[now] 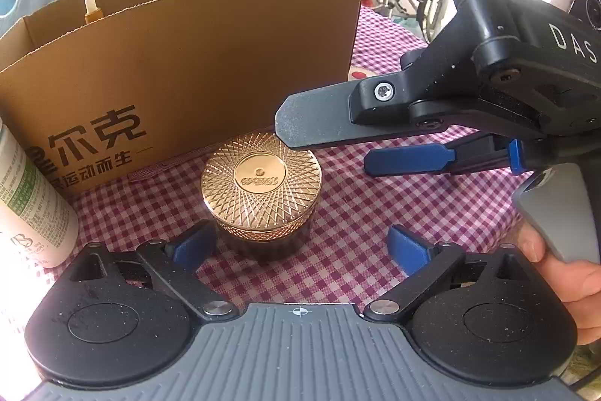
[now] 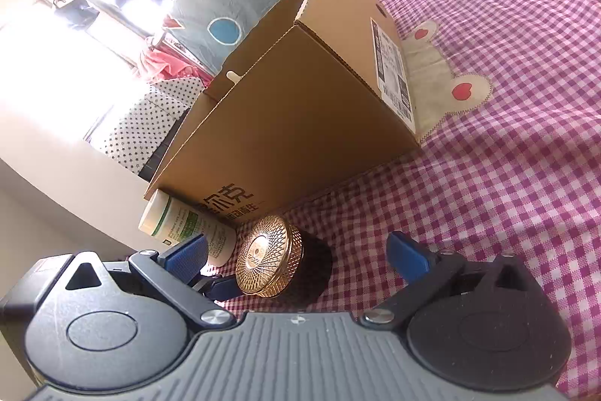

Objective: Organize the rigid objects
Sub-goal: 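Grasp the gold-lidded candle jar by its sides with the right tool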

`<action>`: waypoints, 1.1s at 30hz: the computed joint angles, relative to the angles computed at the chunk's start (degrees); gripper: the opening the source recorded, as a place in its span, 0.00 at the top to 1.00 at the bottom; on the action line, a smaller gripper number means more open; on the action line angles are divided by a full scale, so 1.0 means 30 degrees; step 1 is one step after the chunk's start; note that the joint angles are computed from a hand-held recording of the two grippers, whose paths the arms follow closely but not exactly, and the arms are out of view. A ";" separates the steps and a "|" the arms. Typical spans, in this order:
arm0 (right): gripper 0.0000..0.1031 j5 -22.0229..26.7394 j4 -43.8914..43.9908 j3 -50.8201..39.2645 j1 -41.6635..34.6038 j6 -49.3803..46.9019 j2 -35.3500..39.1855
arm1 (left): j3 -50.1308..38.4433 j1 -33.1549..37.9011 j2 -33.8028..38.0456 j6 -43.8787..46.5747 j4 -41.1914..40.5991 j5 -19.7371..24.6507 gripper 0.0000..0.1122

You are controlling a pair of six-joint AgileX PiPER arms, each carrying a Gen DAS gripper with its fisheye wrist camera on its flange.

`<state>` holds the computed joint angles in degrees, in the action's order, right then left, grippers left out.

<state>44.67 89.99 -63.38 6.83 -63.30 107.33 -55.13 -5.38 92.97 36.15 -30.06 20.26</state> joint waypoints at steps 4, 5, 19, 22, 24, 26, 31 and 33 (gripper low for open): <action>0.00 0.0038 -0.0126 0.0020 -0.0070 0.0084 -0.0040 | 0.0003 0.0369 0.0016 0.0828 -0.0942 0.0312 0.09; 0.00 -0.0009 -0.0202 0.0009 -0.0065 0.0125 -0.0062 | 0.0000 0.0524 0.0024 0.1335 -0.1362 0.0429 0.09; 0.00 -0.1183 -0.2072 -0.0924 0.0777 0.1654 -0.0056 | 0.1133 0.2087 -0.0409 0.7864 -0.6449 0.1090 0.08; 0.00 -0.1671 -0.3079 -0.1365 0.1220 0.2363 -0.0043 | 0.0968 0.2064 -0.0300 0.8038 -0.6446 0.1138 0.08; 0.00 -0.1834 -0.3729 -0.1668 0.1400 0.2854 0.0010 | 0.0915 0.2157 -0.0306 0.8061 -0.6331 0.1224 0.08; 0.00 -0.1845 -0.4262 -0.1950 0.1461 0.3345 0.0113 | 0.0870 0.2234 -0.0269 0.8232 -0.6514 0.1362 0.08; 0.00 -0.2276 -0.6004 -0.2735 0.1828 0.5678 0.0189 | 0.0274 0.2416 -0.0164 0.7104 -0.5723 0.2031 0.08; 0.01 -0.2671 -0.6292 -0.2739 0.2084 0.6081 0.0005 | -0.0123 0.2186 -0.0089 0.5394 -0.4144 0.2129 0.09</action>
<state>36.66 71.12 -71.60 13.08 -45.06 107.34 -55.50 1.18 92.70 52.34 -42.49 26.65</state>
